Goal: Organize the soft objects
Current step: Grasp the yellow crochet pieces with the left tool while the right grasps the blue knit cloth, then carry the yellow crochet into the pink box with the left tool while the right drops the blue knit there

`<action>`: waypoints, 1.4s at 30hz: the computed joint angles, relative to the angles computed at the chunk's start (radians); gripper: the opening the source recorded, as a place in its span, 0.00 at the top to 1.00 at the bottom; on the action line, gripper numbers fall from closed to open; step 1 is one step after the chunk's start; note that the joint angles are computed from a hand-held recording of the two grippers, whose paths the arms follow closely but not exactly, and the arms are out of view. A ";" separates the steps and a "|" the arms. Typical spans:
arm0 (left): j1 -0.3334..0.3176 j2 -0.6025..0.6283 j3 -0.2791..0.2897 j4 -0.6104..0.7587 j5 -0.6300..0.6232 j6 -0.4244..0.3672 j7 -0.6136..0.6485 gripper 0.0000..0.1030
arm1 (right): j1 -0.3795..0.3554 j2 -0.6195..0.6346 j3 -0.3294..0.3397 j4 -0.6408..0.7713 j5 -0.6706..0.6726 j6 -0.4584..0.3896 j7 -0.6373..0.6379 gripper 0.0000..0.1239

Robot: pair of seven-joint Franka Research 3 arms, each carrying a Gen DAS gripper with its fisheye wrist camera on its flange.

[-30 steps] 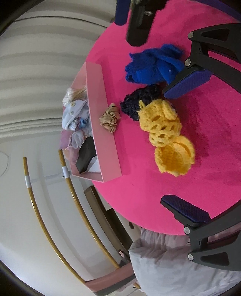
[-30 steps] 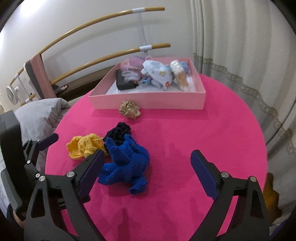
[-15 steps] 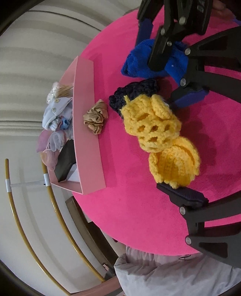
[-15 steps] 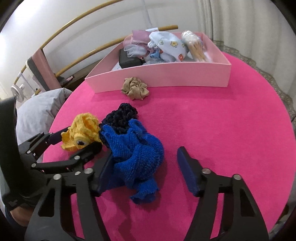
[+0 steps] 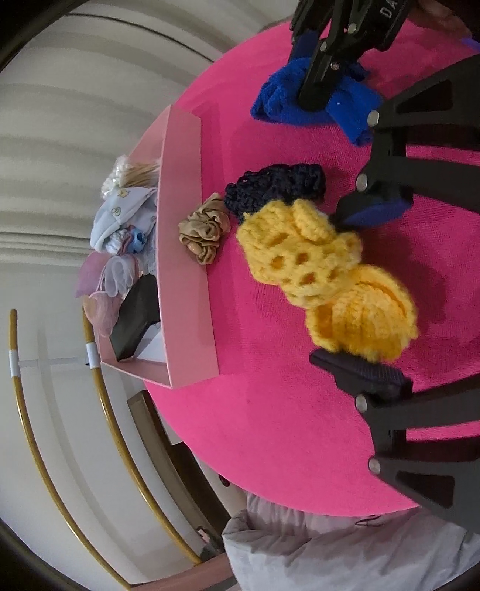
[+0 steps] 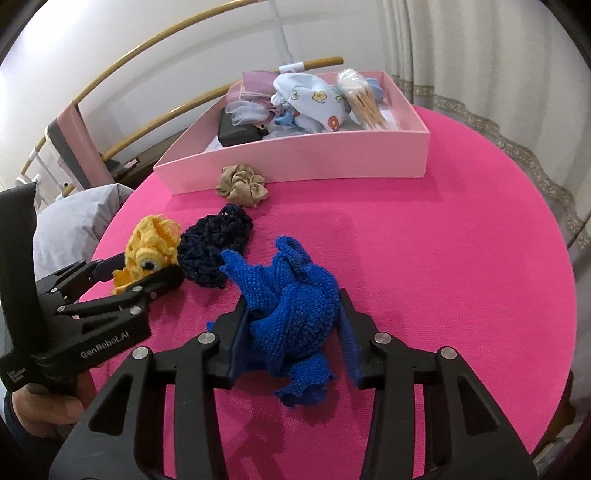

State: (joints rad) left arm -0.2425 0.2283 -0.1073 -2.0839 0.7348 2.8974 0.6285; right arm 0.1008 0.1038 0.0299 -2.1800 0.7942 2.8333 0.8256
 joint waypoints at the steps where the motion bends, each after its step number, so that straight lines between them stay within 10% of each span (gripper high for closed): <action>1: 0.004 -0.006 -0.003 -0.007 -0.009 0.005 0.002 0.55 | 0.001 -0.004 0.002 -0.002 0.002 0.002 -0.003 0.68; 42: 0.085 -0.306 -0.106 -0.183 0.174 -0.072 -0.250 0.64 | 0.053 -0.114 -0.021 -0.043 0.014 0.045 -0.066 0.68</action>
